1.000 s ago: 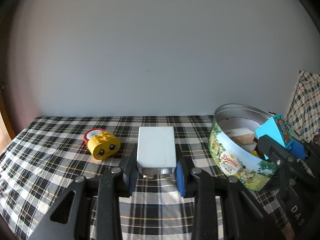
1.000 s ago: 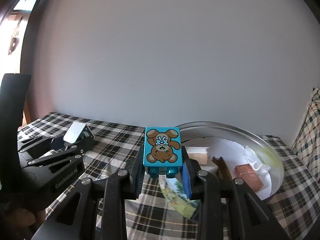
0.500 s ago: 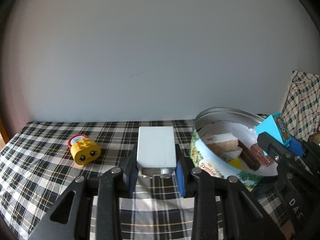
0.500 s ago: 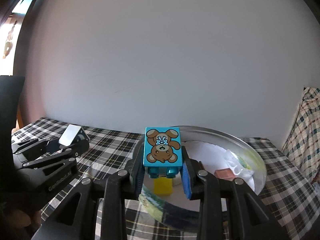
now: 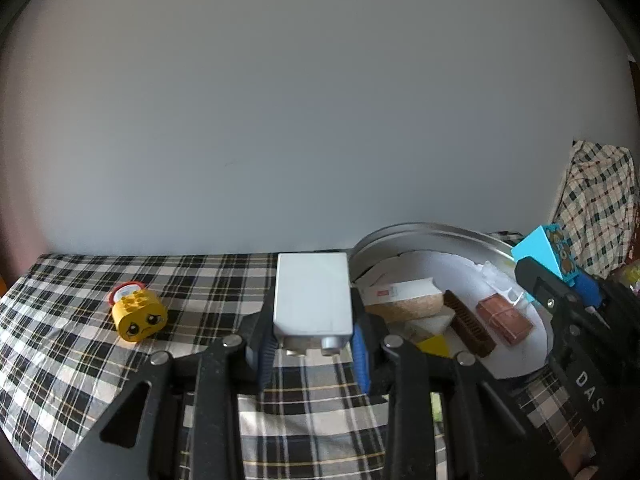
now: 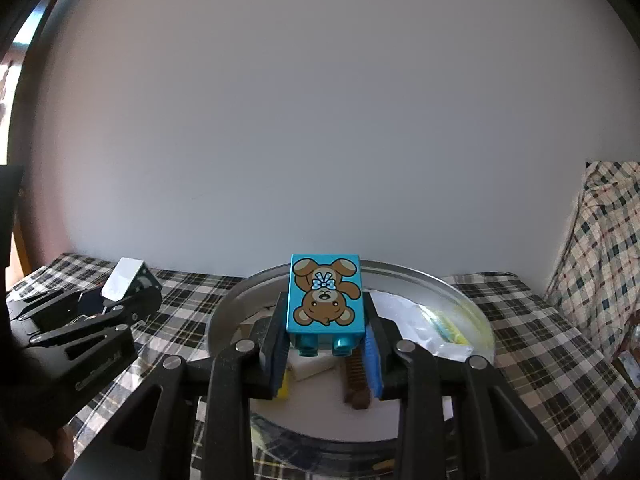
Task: Organize rigid objects
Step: 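Lower both held blocks into the tin and open both grippers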
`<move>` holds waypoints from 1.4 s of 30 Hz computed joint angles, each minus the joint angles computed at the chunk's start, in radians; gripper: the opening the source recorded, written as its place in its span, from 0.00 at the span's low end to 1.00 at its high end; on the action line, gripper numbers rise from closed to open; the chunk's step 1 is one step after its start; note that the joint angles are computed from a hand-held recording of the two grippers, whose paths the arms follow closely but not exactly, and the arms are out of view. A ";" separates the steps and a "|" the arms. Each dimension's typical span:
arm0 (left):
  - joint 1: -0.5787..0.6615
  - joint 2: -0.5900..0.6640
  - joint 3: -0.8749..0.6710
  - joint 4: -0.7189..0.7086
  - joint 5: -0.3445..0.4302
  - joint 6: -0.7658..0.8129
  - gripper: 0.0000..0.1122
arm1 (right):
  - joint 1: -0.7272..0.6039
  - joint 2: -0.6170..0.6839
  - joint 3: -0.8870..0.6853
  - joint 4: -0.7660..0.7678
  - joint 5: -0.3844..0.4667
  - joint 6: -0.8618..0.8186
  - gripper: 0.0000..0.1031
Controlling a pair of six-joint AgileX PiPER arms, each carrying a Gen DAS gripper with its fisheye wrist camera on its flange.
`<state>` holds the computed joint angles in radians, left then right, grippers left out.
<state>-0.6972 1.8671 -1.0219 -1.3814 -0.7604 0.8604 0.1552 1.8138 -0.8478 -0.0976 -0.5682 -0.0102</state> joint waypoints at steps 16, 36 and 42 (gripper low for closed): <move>-0.021 0.069 -0.158 -0.019 0.034 0.073 0.27 | -0.072 0.008 -0.051 0.047 0.018 -0.003 0.33; -0.027 0.179 -0.367 -0.111 0.090 0.213 0.27 | -0.127 0.121 -0.240 0.206 0.100 -0.135 0.33; -0.029 0.235 -0.459 -0.189 0.106 0.303 0.27 | -0.129 0.164 -0.305 0.252 0.136 -0.198 0.33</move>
